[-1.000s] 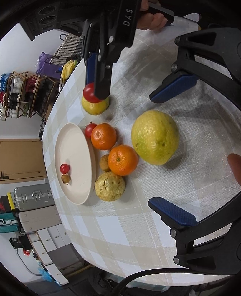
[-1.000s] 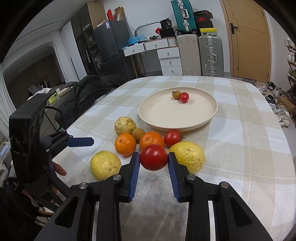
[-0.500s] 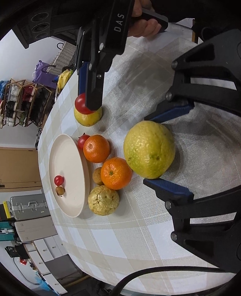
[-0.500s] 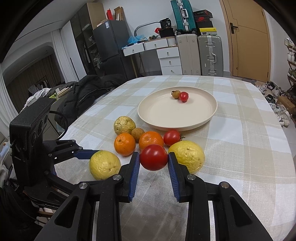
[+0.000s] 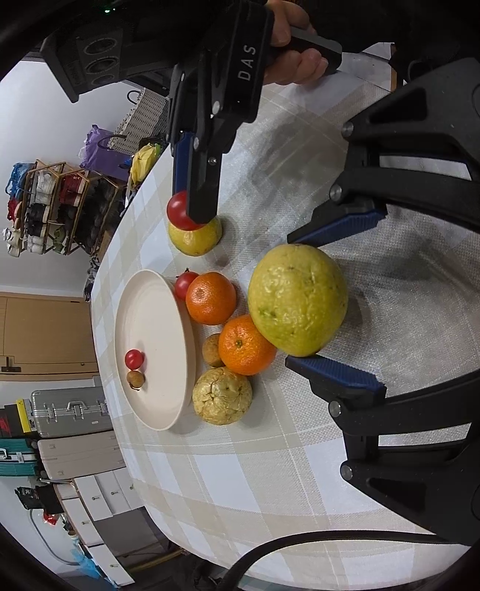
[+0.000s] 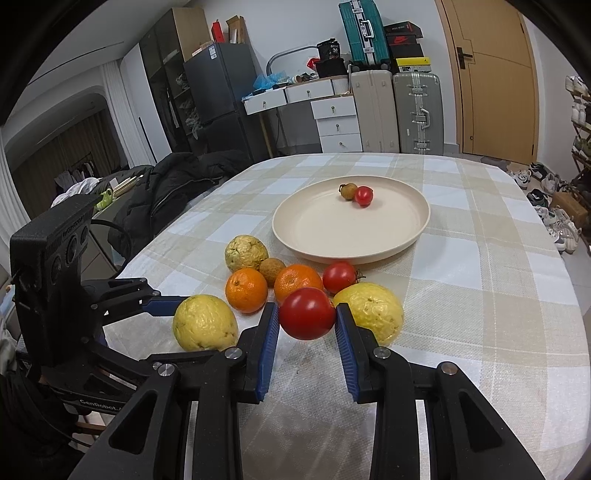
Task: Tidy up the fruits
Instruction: 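Lift the pomelo with the left tool while the right tool carries the tomato over the plate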
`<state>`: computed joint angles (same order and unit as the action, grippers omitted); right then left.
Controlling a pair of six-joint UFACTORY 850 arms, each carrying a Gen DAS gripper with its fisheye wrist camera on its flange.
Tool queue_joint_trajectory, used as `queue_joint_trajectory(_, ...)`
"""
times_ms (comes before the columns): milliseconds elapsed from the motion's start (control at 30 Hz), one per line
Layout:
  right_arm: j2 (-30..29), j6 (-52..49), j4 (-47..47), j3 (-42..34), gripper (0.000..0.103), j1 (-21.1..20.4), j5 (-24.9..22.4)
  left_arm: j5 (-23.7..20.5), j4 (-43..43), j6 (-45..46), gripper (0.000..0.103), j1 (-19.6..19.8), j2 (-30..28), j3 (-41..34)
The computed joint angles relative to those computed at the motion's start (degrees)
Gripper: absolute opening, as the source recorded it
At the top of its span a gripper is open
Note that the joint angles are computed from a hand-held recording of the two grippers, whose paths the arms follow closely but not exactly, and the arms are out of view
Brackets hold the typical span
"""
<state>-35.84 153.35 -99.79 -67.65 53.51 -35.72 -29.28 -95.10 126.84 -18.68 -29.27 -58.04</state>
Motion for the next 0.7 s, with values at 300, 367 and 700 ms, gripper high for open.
queue_joint_trajectory(300, 0.3, 2.1, -1.5, 0.6, 0.032, 0.4, -2.2, -4.9, -7.9, 4.8, 0.056, 1.7, 1.9, 1.6)
queue_joint_trajectory(367, 0.2, 2.6, -2.0, 0.6, 0.032, 0.4, -2.4, -5.0, -11.5, 7.7, 0.056, 1.6, 2.6, 2.2)
queue_joint_trajectory(700, 0.0, 3.1, -3.3, 0.0, 0.032, 0.4, -3.4, -5.9, -18.2, 10.3, 0.056, 1.4, 2.1, 0.5)
